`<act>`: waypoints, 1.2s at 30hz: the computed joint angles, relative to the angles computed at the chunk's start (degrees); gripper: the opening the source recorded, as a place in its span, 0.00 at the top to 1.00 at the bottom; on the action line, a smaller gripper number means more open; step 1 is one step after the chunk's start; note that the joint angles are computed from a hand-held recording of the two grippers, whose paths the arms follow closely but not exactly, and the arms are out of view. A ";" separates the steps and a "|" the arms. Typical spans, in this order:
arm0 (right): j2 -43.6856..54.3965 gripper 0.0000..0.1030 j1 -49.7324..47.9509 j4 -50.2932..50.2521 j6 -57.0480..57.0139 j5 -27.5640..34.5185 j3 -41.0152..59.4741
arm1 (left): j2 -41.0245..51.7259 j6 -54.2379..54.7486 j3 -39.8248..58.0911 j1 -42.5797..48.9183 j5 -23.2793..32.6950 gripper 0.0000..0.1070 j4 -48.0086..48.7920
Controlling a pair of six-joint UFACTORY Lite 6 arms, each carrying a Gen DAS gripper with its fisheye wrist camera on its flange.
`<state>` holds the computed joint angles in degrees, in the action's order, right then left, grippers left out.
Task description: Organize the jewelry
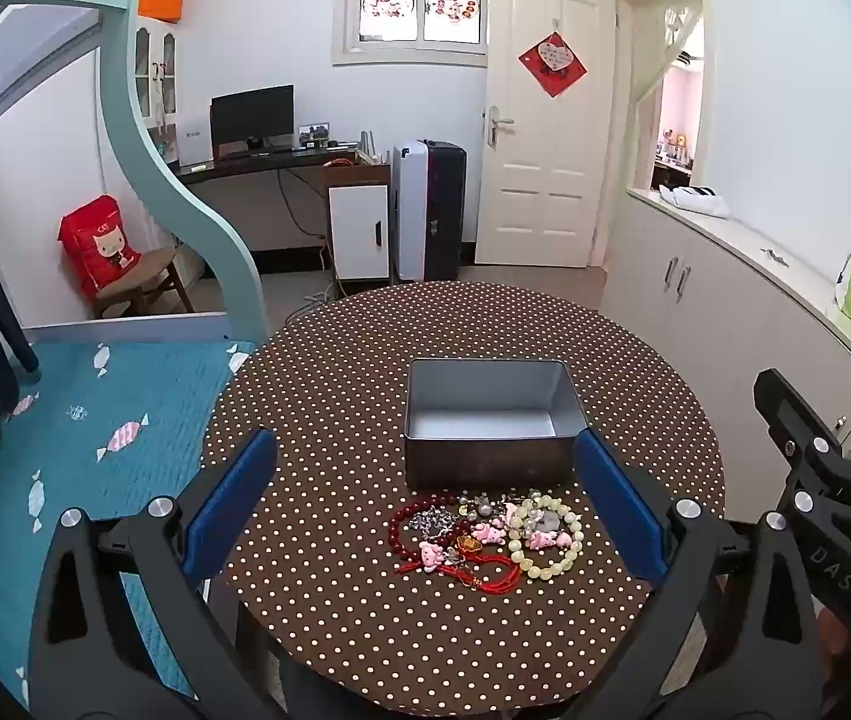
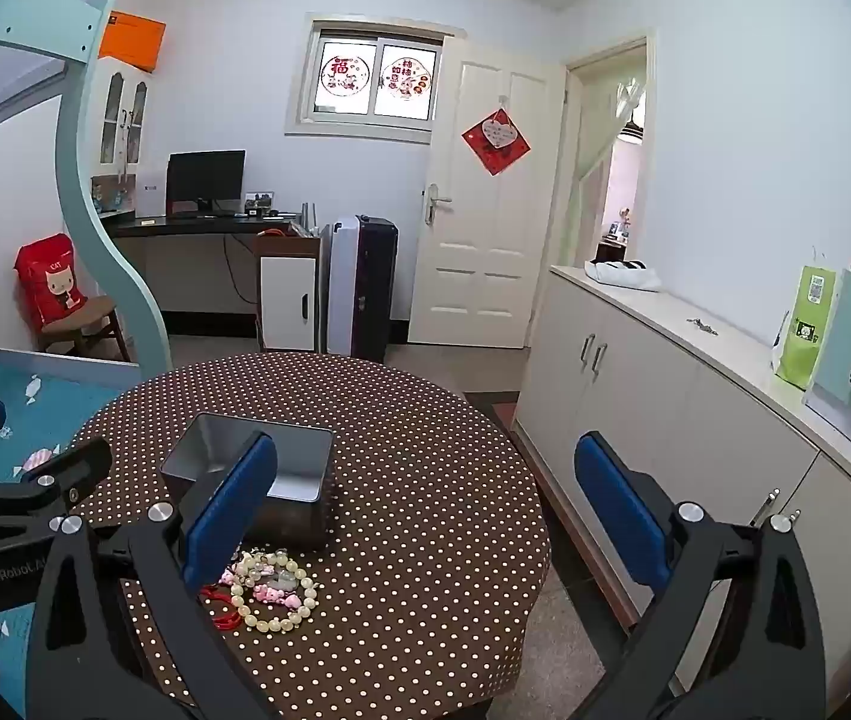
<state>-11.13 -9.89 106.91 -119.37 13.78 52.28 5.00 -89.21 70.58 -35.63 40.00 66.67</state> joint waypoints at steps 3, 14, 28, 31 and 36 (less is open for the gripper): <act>0.24 0.07 -0.38 0.99 -0.65 0.66 0.00 | -0.49 -1.14 -0.58 -0.18 -0.28 0.08 1.02; -1.25 0.07 1.71 0.42 0.34 -1.32 -1.16 | -0.43 0.87 0.45 0.27 0.21 0.08 -0.88; -0.48 0.07 0.24 -0.50 0.92 -0.17 -0.55 | -0.74 0.03 -0.28 -0.37 0.75 0.08 -0.57; 0.06 0.07 0.28 -0.63 1.14 -0.07 -0.33 | -0.77 0.11 -0.31 -0.37 0.77 0.08 -0.70; 0.43 0.07 0.00 -2.92 3.38 0.28 0.05 | -0.95 0.04 -0.76 0.13 0.23 0.08 -0.79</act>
<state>-10.70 -9.89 103.99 -115.99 14.06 52.33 4.05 -89.17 69.81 -35.51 40.23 65.88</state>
